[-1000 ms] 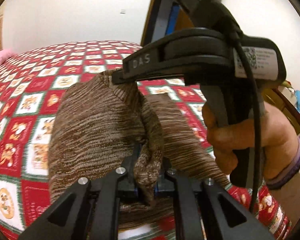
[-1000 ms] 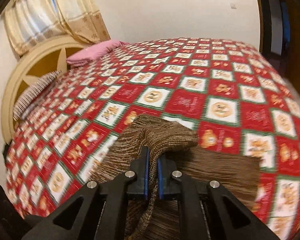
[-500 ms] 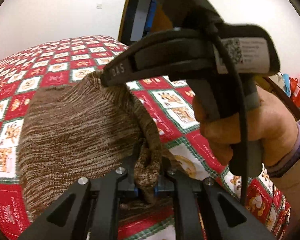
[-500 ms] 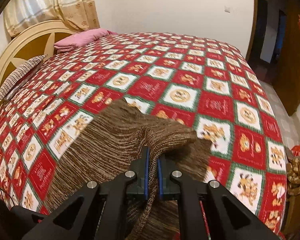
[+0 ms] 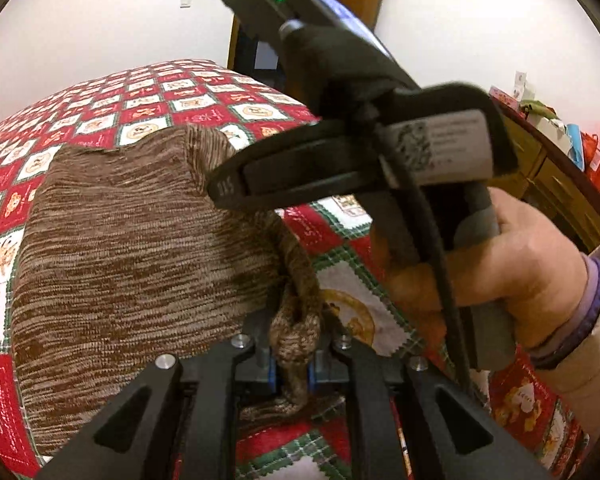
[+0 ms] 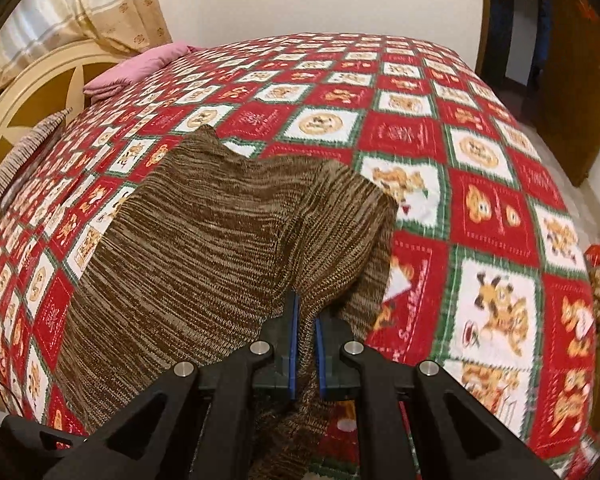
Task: Fold small clothes
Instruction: 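Grasp the folded sweater edge with the left gripper while the right gripper grasps it, then fold the sweater over with both grippers and release it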
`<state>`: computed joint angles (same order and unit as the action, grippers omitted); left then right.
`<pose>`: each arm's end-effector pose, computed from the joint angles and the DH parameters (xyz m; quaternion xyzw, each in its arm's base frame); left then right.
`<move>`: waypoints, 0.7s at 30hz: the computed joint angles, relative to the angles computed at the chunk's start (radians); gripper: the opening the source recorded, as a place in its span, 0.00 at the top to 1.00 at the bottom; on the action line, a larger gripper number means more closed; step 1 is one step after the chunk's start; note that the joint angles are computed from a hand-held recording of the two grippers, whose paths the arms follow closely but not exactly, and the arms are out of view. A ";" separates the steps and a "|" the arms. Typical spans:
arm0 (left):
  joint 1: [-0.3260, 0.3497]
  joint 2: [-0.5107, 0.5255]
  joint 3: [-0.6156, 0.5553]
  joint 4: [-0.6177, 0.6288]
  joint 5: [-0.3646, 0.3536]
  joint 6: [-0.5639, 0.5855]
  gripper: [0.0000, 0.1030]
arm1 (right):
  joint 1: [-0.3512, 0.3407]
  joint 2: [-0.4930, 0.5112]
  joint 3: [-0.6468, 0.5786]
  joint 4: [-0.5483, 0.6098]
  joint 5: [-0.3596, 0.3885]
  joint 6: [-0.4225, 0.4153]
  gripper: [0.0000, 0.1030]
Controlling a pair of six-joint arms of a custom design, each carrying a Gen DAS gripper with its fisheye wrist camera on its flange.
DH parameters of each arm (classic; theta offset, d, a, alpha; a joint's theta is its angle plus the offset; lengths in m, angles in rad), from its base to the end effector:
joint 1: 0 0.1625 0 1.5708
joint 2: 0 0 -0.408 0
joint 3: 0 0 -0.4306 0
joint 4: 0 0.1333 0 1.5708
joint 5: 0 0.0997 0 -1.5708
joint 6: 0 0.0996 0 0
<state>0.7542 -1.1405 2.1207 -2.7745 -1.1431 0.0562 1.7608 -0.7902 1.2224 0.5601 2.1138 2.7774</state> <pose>-0.2647 -0.4883 0.1094 0.3890 0.8901 -0.1795 0.1554 0.2015 -0.6143 0.1461 0.1790 -0.9091 0.2514 0.2800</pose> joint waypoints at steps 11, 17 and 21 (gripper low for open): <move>0.024 -0.012 -0.018 0.059 -0.031 0.003 0.88 | -0.028 -0.029 0.040 -0.070 0.002 0.035 0.94; 0.000 -0.074 0.014 0.105 0.074 -0.025 0.68 | -0.017 -0.079 0.122 -0.138 0.006 0.073 0.91; -0.019 -0.118 0.048 0.083 0.178 -0.015 0.38 | 0.002 -0.135 0.202 -0.148 0.041 0.150 0.83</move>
